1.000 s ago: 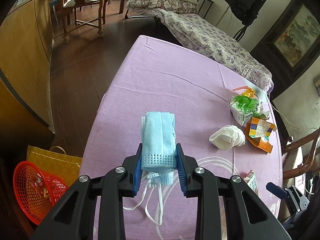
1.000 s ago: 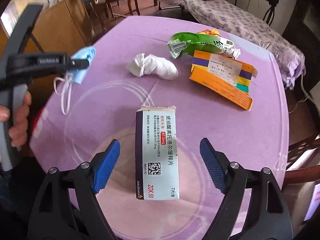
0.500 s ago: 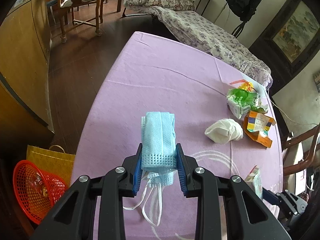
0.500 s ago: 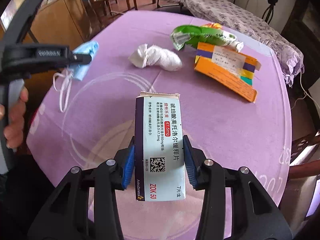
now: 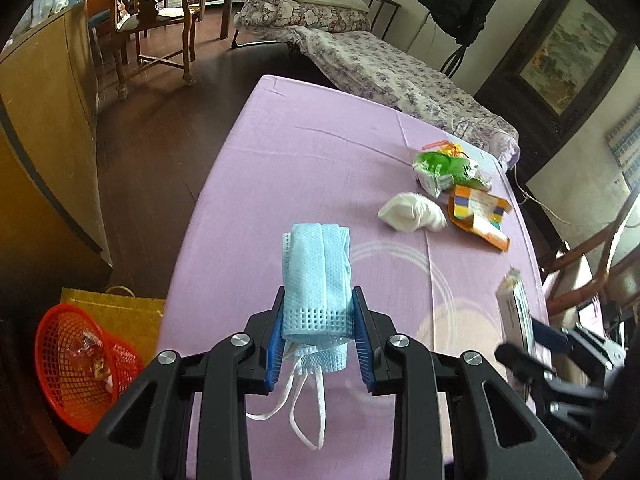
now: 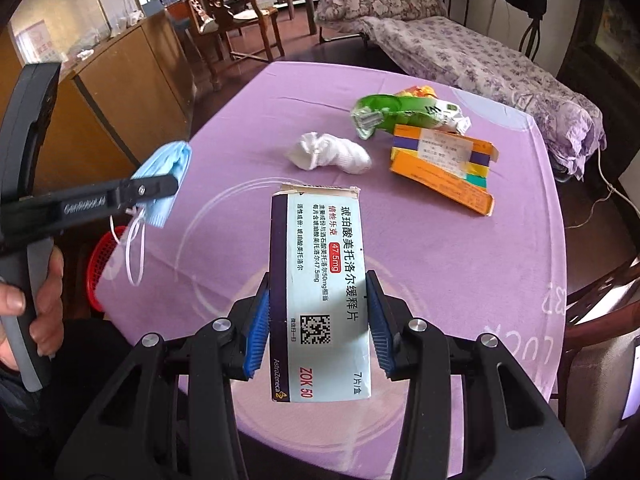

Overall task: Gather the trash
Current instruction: 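Hold the blue mask with the left gripper while the right gripper grasps the white medicine box, then carry the mask and white box to the red wastebasket and open both grippers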

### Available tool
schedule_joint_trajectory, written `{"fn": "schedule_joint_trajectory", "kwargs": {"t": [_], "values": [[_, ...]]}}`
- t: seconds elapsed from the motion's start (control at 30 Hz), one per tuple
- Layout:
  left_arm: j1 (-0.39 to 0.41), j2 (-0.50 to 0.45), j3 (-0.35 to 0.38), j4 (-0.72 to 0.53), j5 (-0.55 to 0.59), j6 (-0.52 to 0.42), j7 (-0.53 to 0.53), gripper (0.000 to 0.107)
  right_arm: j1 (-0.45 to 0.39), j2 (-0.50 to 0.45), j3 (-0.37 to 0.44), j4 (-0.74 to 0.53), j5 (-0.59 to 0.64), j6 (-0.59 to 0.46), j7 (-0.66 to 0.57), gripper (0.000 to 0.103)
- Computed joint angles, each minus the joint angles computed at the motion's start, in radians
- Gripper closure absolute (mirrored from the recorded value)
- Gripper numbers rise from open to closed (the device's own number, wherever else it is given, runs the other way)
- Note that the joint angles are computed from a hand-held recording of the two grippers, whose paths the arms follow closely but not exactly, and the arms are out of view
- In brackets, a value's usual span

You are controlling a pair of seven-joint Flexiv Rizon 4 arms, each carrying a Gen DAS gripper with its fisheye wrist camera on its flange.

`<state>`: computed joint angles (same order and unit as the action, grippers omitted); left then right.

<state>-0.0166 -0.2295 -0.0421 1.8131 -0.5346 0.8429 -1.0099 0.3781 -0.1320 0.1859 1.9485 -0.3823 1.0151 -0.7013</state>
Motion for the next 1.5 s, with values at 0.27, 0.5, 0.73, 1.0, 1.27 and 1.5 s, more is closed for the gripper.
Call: {"fn": "schedule_joint_trajectory", "kwargs": {"t": [0.27,0.5,0.73,1.0,1.27,1.5], "values": [[0.050,0.074,0.037,0.056,-0.082,0.010,0.070,0.076,0.035,-0.030,0.016,-0.060,0.002,0.023,-0.030,0.059],[0.085,0.127,0.074,0.105,-0.142,0.020,0.142,0.076,0.086,-0.091,0.030,-0.173,0.018,-0.005,-0.111,0.059],[0.145,0.148,0.128,0.148,-0.130,0.035,0.137,0.076,0.147,-0.210,0.050,-0.365,0.072,-0.060,-0.261,0.059],[0.243,0.098,0.173,0.144,-0.065,0.028,0.072,0.076,0.236,-0.420,0.082,-0.700,0.186,-0.213,-0.480,0.059],[0.331,0.018,0.191,0.116,0.001,0.007,-0.001,0.076,0.341,-0.643,0.068,-1.083,0.269,-0.431,-0.624,0.059],[0.372,-0.031,0.188,0.093,0.025,0.008,-0.049,0.076,0.409,-0.822,0.037,-1.396,0.333,-0.604,-0.675,0.059]]}}
